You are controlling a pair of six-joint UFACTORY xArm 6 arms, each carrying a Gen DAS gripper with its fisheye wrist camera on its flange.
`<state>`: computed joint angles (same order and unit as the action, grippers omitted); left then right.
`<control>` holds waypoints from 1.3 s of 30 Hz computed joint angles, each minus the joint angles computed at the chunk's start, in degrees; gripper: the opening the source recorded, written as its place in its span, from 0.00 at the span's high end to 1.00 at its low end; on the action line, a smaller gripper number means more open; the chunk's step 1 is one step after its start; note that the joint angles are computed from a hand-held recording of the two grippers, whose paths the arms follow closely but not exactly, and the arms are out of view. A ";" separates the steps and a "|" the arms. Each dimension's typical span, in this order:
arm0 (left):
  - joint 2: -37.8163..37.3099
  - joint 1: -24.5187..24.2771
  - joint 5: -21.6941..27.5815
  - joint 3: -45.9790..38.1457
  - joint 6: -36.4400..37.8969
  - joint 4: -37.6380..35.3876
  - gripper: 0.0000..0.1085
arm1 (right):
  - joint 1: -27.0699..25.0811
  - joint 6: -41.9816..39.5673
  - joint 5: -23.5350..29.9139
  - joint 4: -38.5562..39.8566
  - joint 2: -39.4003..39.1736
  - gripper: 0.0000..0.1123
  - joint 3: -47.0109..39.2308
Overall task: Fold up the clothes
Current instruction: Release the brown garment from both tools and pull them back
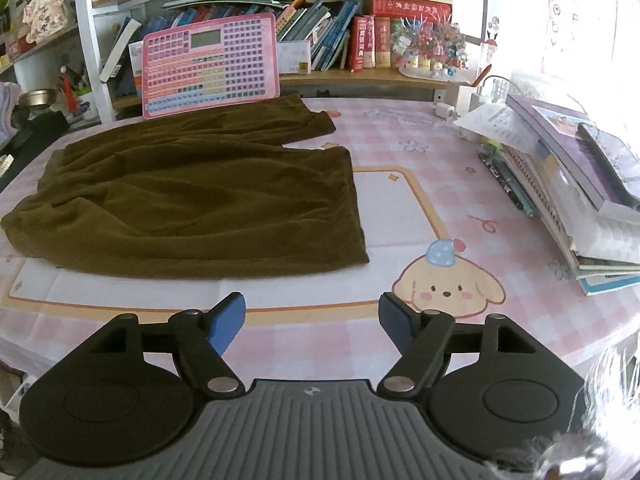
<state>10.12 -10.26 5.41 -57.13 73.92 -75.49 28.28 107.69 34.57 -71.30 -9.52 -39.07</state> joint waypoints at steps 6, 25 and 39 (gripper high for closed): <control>0.65 0.49 0.77 -1.67 7.14 -2.57 0.28 | 2.59 0.19 3.06 2.88 2.94 0.28 -3.59; 9.08 7.94 13.99 -12.92 13.03 4.00 0.15 | 9.94 -0.15 18.79 11.68 16.63 0.14 -21.58; 14.89 12.05 19.69 -20.88 11.30 7.04 0.15 | 9.94 -4.03 23.64 13.64 22.24 0.14 -31.17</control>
<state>25.01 1.80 25.10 -78.02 85.23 -68.45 38.21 103.66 58.21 -57.65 12.72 -70.24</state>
